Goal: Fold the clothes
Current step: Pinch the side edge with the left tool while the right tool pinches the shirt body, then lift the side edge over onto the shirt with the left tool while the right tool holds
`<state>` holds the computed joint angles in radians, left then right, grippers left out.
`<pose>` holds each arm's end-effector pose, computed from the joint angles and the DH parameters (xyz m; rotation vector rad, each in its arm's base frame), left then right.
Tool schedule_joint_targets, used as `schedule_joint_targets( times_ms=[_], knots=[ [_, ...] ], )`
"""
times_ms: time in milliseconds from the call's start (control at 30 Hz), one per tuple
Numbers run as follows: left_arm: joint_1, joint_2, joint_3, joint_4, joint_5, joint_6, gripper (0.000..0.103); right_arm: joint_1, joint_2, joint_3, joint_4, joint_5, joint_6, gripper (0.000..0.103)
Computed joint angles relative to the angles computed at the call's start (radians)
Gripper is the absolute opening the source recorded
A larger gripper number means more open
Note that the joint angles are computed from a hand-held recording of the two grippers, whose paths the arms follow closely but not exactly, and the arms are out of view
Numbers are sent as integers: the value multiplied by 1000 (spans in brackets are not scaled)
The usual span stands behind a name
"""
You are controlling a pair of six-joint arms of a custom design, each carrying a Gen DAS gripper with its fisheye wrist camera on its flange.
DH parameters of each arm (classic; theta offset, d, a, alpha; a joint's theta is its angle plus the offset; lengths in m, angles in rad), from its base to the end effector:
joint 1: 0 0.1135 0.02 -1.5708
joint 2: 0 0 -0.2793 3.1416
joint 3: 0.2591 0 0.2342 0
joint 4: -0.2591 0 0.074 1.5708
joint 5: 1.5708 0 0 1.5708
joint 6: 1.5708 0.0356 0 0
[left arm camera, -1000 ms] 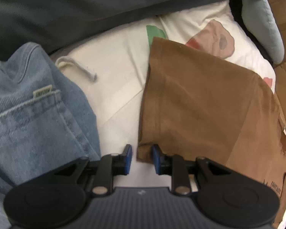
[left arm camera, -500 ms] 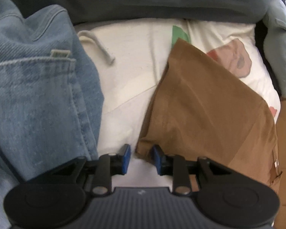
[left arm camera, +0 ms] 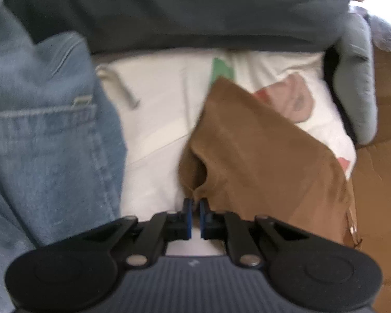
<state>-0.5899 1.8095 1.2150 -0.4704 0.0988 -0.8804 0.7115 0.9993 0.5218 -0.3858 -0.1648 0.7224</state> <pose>0.2974 -0.2033 0.2121 -0.3663 2.7489 -0.5824 0.1238 0.1144 0.2147 -0.0651 2.6005 0.7928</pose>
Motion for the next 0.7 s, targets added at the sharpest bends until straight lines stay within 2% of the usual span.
schedule_joint_targets(
  times_ms=[67,167,433,500,567,700],
  knots=[
    [-12,4,36,-22,-13,9,5,18,21,-31,71,-6,25,21],
    [-16,-22,39,-12,-18,29,5,40,53,-80,192,-17,76,14],
    [-37,-46,57,-13,-53,105,5,133,204,-190,554,12,286,12],
    [-44,-45,73,-33,-72,138,5,124,253,-217,657,7,334,6],
    [-44,-49,80,-41,-71,166,5,119,297,-236,746,-3,370,6],
    [-38,-63,78,-44,-45,184,5,123,377,-211,780,9,382,6]
  ],
)
